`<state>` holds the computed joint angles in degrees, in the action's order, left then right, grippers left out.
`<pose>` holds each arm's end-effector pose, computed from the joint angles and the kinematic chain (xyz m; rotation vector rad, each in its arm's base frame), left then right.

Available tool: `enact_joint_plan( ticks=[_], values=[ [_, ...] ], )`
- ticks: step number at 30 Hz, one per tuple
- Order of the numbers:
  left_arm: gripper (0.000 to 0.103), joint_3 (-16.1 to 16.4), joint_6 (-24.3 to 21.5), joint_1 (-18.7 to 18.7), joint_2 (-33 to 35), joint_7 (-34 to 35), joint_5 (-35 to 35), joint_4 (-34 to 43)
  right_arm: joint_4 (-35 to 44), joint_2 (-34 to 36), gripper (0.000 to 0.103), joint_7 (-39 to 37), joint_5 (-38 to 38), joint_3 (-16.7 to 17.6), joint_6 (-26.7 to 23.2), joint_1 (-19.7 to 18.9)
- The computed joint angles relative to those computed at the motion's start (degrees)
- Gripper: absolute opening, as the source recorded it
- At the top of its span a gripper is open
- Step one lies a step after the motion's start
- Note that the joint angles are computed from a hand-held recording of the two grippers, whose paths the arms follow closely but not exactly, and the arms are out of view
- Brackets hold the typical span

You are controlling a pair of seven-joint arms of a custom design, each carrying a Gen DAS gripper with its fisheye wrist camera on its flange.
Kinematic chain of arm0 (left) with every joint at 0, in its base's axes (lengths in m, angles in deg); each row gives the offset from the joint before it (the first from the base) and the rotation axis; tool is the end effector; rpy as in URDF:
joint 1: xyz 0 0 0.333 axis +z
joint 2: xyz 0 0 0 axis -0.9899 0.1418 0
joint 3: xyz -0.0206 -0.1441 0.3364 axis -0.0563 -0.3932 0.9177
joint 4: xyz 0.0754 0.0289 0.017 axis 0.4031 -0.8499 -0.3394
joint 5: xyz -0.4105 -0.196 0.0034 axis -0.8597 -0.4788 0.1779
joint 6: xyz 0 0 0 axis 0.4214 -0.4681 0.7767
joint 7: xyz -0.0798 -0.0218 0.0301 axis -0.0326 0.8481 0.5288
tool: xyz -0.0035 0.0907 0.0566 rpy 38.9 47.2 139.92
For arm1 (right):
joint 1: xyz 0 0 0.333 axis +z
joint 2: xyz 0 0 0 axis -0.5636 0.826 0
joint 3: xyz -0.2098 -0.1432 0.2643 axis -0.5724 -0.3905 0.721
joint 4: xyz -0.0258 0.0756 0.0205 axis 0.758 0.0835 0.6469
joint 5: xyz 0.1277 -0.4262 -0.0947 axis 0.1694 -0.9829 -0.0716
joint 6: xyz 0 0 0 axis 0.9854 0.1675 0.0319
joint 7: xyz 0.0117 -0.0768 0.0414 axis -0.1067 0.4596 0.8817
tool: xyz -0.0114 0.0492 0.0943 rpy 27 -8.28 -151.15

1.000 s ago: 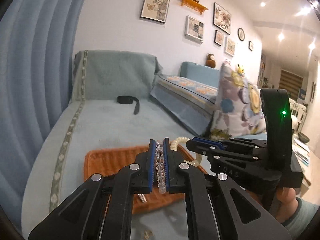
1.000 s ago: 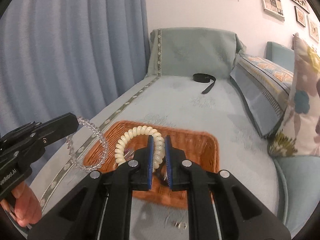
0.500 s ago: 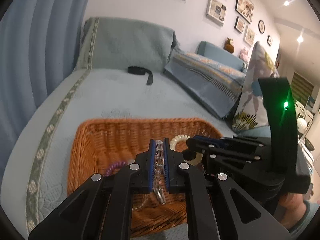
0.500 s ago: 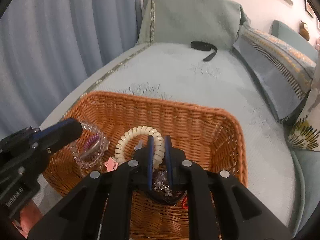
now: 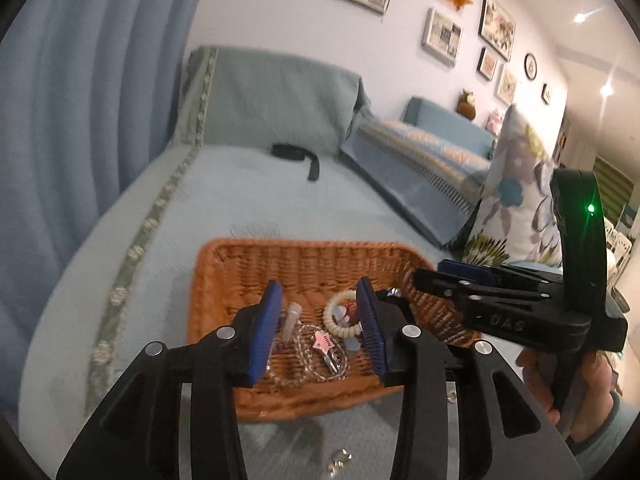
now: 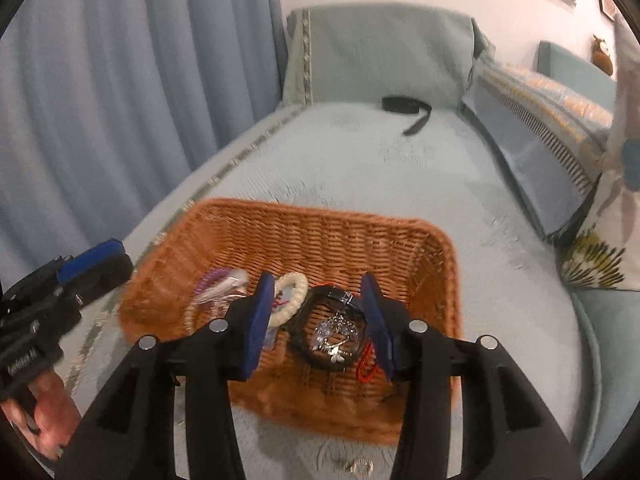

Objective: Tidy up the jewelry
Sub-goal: 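Lift both tools and move them toward the remaining earrings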

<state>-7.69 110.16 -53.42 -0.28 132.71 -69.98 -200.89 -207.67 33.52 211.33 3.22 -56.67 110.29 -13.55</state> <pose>0.4133 -0.4011 0.5274 -1.5251 1.8150 -1.2654 0.4581 0.3495 0.5270 -1.8183 1.4573 -0.5291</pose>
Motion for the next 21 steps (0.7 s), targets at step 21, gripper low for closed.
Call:
enact_joint_plan(
  ticks=[21],
  values=[
    [0.04, 9.01, -6.54, -18.01, -0.44, -6.99, 1.88, -9.69, -20.31, -12.8, 0.037, -5.4, 16.05, -1.82, 2.14, 5.83]
  ],
)
